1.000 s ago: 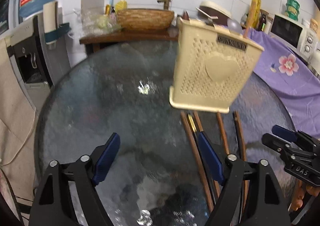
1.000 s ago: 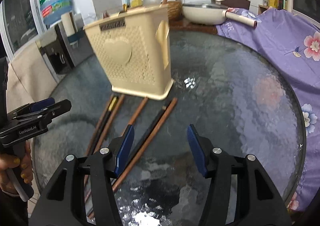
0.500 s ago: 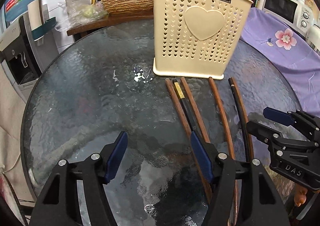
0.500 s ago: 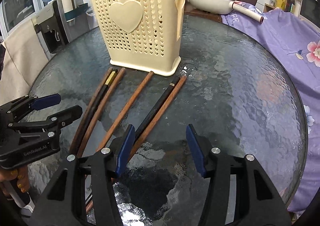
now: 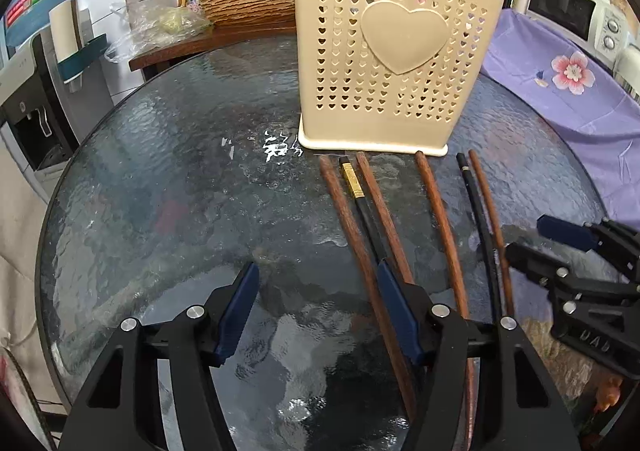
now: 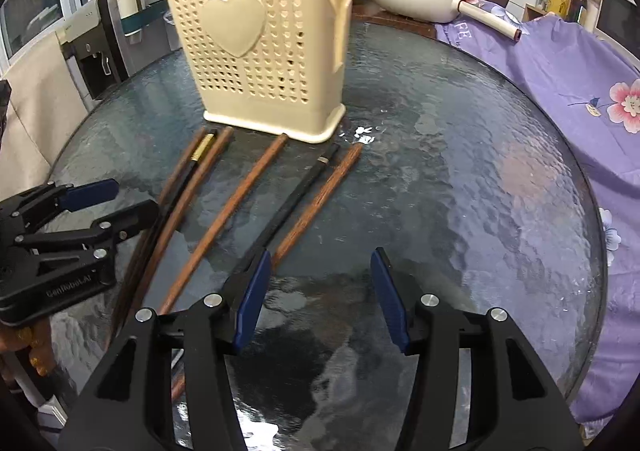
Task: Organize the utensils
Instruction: 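Withdraw both grippers back toward the chopsticks lying on the table, then grasp a wooden chopstick with the left gripper while right gripper grasps another wooden chopstick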
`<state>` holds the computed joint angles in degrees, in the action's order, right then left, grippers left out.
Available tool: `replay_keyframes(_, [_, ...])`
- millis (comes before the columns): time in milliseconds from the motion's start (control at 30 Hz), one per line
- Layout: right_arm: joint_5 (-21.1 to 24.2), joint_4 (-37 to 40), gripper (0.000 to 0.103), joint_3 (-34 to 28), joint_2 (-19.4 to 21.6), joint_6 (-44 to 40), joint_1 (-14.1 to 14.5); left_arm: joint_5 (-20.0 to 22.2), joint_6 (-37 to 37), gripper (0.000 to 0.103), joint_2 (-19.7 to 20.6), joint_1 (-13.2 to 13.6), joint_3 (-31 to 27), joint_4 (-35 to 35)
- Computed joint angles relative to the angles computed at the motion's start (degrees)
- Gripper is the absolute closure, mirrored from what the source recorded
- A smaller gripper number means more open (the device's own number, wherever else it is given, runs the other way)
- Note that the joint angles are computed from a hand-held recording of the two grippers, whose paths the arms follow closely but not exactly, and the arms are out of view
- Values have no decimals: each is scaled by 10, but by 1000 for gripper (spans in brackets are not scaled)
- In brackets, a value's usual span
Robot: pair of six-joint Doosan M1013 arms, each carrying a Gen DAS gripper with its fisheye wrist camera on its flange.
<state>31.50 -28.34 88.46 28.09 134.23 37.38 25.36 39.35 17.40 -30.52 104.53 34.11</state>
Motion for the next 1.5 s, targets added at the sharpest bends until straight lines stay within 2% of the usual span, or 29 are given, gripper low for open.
replay_keyframes(100, [14, -17, 51, 2, -2, 18, -4, 27, -42, 44, -1, 0, 0, 47])
replay_keyframes(167, [5, -11, 51, 9, -7, 27, -9, 35, -43, 44, -3, 5, -1, 40])
replay_keyframes(267, [-20, 16, 51, 13, -11, 16, -13, 22, -37, 45, -7, 12, 0, 19])
replay_keyframes(367, [-27, 56, 52, 2, -6, -9, -16, 25, -40, 45, -4, 9, -8, 29])
replay_keyframes(467, [-29, 89, 57, -11, 3, -21, -19, 33, -47, 45, 2, 5, -16, 43])
replay_keyframes(567, [-8, 86, 61, -26, 13, -8, -19, 35, -48, 45, 7, 7, -20, 36])
replay_keyframes(633, [-19, 121, 61, -27, 15, -30, -24, 34, -43, 45, 10, 9, -22, 29])
replay_keyframes(800, [10, 52, 62, -34, 19, 14, -17, 36, -36, 45, 14, 12, -23, 23])
replay_keyframes(867, [52, -14, 62, -41, 24, 44, -9, 37, -35, 45, 15, 14, -22, 26])
replay_keyframes(900, [59, -33, 62, -40, 24, 55, -8, 37, -36, 45, 15, 16, -22, 26])
replay_keyframes(933, [44, -23, 62, -33, 20, 59, -14, 37, -37, 45, 15, 16, -22, 25])
replay_keyframes(1000, [-4, 67, 62, -17, 11, 20, -31, 36, -37, 45, 15, 19, -23, 18])
replay_keyframes(1067, [-21, 92, 62, -12, 8, 12, -37, 39, -35, 45, 17, 18, -26, 16])
replay_keyframes(1133, [-20, 80, 62, -16, 10, 15, -34, 43, -30, 45, 20, 17, -30, 15])
replay_keyframes(1267, [-28, 122, 62, -25, 15, -8, -38, 47, -22, 45, 23, 19, -36, 6])
replay_keyframes(1400, [13, 114, 70, -54, 32, -12, -36, 46, -9, 45, 26, 22, -39, -3])
replay_keyframes(1500, [29, 93, 72, -65, 40, 4, -34, 48, 1, 51, 27, 24, -42, -13])
